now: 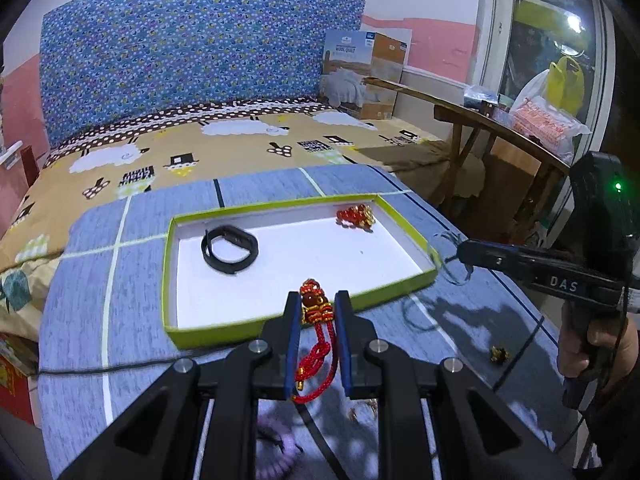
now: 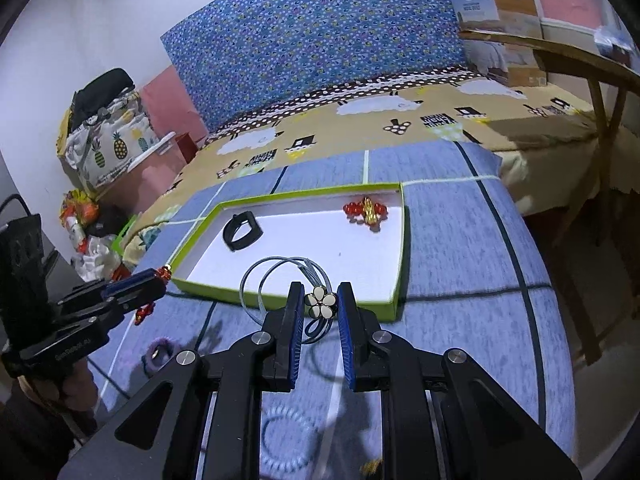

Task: Organize jewelry
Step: 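Carry the tassel and flower charm into the green box and open both tools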

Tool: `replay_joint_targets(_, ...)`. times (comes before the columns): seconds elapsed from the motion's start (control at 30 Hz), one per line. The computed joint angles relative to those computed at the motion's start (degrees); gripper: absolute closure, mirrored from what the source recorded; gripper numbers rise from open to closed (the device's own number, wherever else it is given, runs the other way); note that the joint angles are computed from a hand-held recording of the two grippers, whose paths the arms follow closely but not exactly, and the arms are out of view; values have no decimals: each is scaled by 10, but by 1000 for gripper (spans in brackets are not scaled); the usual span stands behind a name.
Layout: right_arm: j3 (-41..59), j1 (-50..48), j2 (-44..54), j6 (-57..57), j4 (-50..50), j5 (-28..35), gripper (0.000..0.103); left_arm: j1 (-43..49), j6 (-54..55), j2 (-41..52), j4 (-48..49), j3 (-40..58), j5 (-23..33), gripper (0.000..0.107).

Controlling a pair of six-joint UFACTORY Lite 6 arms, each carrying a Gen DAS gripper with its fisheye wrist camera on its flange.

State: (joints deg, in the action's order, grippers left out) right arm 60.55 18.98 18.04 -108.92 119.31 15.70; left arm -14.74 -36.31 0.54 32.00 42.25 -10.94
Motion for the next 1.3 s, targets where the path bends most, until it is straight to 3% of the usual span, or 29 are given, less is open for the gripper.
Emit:
replay_joint_targets(0.13,81,0,59,78,-85,-20,86,25,-83,51,104,62,4,90)
replay_joint_targets(0.3,185,-2,136,250,-264,-37,86,69,-293,112,331,143,-12,90)
replay_joint_targets(0.43,261,-2,191,408,-427,-41,86,97,-387,156,434,197,-30,90)
replay_joint_targets(0.6,353,-1,264,612,-633,-32,86,106,-412,217,469,243,-13,90)
replay_joint_targets(0.83,432,4,333,798,-829,-21,86,102,-459,288,515,277,22,90)
replay_joint_targets(1.07,468,7,358,890,-930,-12,86,97,-494,314,551,293,37,89)
replay_joint_targets(1.23,473,12,361,929,-978,-11,86,91,-438,316,496,291,48,88)
replay_joint_targets(1.3,471,13,359,940,-989,-11,86,89,-408,312,467,287,52,81)
